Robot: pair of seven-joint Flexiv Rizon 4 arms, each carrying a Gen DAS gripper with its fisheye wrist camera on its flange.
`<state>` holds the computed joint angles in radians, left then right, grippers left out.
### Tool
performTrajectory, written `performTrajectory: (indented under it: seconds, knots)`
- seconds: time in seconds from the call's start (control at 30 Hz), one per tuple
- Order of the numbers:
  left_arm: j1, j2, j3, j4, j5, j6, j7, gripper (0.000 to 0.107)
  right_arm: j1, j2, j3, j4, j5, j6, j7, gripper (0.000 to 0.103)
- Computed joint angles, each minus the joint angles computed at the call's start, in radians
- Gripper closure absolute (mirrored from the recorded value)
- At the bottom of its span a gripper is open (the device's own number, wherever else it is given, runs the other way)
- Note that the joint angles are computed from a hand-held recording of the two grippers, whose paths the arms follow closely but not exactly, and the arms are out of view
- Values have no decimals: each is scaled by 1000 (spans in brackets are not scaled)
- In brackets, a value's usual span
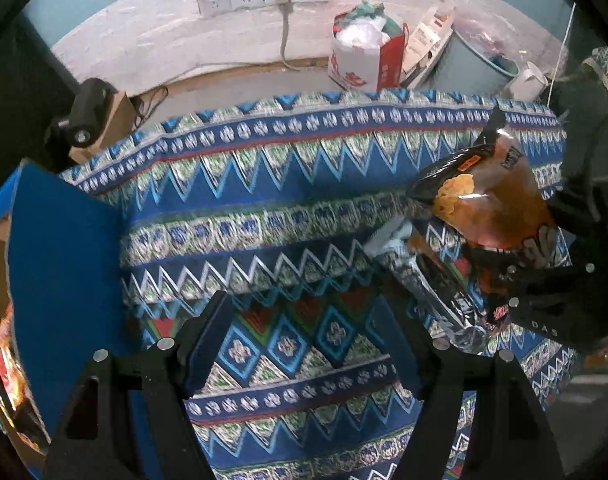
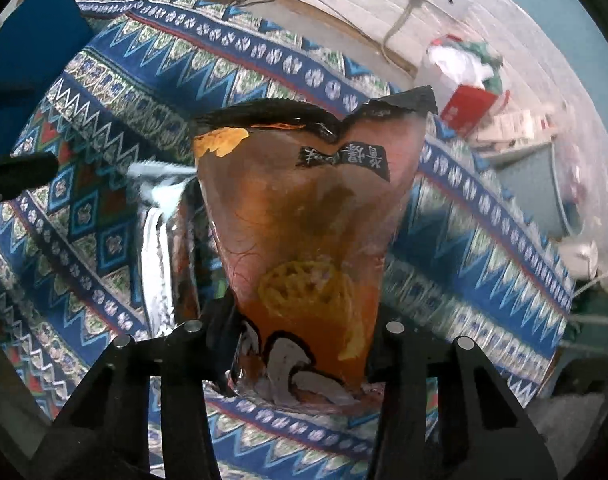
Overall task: Organize snacks
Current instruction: 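Grasp the silver foil bag with the left tool while the right tool grasps the orange bag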
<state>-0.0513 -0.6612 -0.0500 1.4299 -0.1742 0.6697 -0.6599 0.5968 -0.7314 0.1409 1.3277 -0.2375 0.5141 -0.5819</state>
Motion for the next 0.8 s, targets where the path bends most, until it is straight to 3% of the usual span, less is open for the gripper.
performTrajectory:
  seconds: [0.23,0.43,0.8]
  knots:
    - [6,41,-2,62,-4,3,13,32,25,22,15,35,46,72,146,61]
    - [-4,80,-10,129,-22,26,8,28,50,67,3,107,14,96,250,64]
    - [-63,52,-14,143,-28,1,-129,27,19,180,15,310,-39,176,371,64]
